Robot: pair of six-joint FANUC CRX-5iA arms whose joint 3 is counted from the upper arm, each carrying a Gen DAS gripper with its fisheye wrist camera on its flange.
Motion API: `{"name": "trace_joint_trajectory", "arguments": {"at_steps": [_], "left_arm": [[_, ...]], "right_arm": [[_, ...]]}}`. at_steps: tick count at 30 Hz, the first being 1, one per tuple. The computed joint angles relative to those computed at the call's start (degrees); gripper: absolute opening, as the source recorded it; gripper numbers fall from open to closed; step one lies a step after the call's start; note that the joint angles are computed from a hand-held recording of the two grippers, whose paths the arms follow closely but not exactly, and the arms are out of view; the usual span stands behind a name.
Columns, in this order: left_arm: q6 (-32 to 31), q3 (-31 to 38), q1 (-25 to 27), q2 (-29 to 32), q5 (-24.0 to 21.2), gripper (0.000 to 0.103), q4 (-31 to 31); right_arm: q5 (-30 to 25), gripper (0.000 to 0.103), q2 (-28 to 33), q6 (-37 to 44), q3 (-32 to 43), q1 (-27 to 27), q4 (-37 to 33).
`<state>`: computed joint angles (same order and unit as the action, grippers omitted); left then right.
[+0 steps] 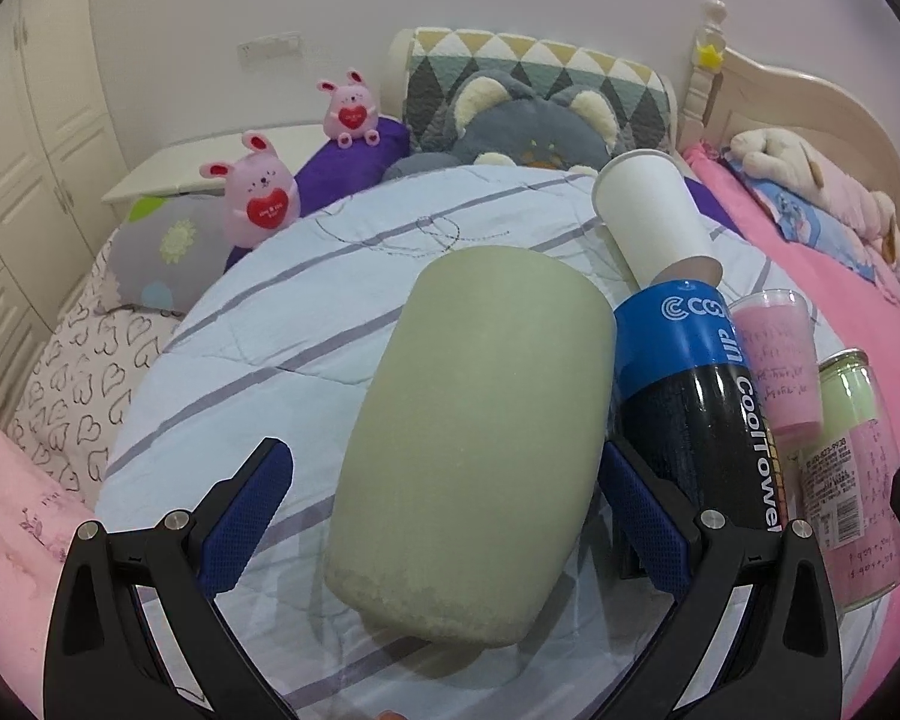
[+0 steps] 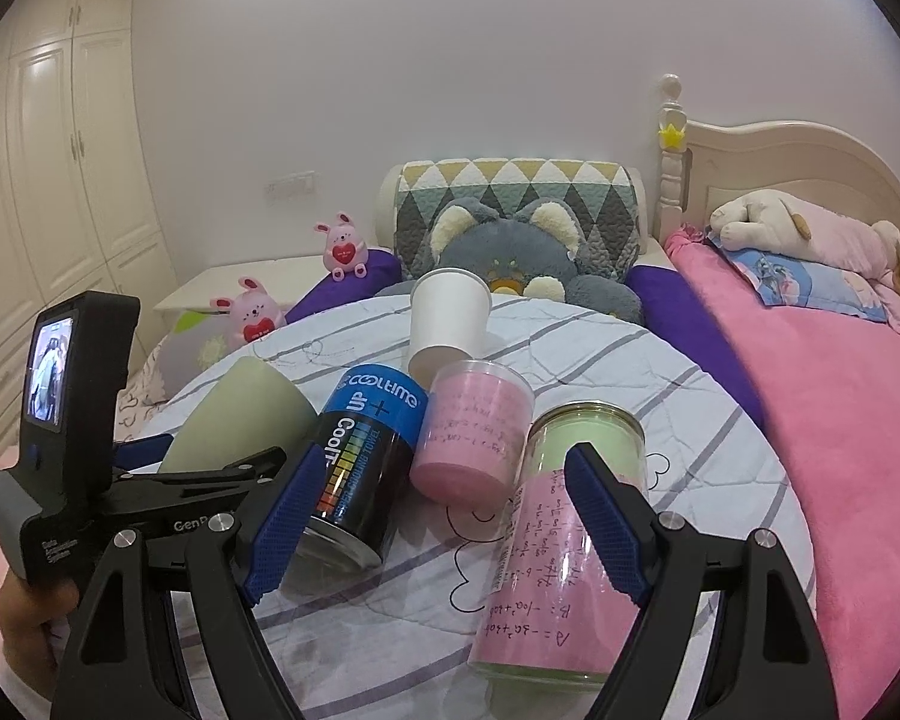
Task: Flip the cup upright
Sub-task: 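Close the right gripper around the pale green cup's body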
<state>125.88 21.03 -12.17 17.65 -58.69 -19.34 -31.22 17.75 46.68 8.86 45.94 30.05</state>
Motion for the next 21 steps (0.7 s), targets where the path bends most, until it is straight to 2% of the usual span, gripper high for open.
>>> {"name": "trace_joint_trajectory", "arguments": {"at_steps": [3,4,14,21], "left_arm": [[-1.3,-2.4,0.9,-1.2,3.2,0.083,3.1],[-1.4,-2.8,1.1,-1.4,3.6,0.083,3.8],[0.1,-6.2,0.7,-5.2,1.0,0.082,4.6],[2.6,-10.4,-2.4,-9.8,-0.6,0.082,3.5]], "right_arm": [[0.0,0.083,-0.1,-0.1,-0.1,0.0,0.0],[-0.1,0.083,-0.1,0.1,0.0,0.0,-0.2],[-0.2,0.083,-2.6,-0.8,-2.8,0.6,0.9],[-0.6,0.083,-5.9,-1.5,-6.4,2.0,2.1]]}}
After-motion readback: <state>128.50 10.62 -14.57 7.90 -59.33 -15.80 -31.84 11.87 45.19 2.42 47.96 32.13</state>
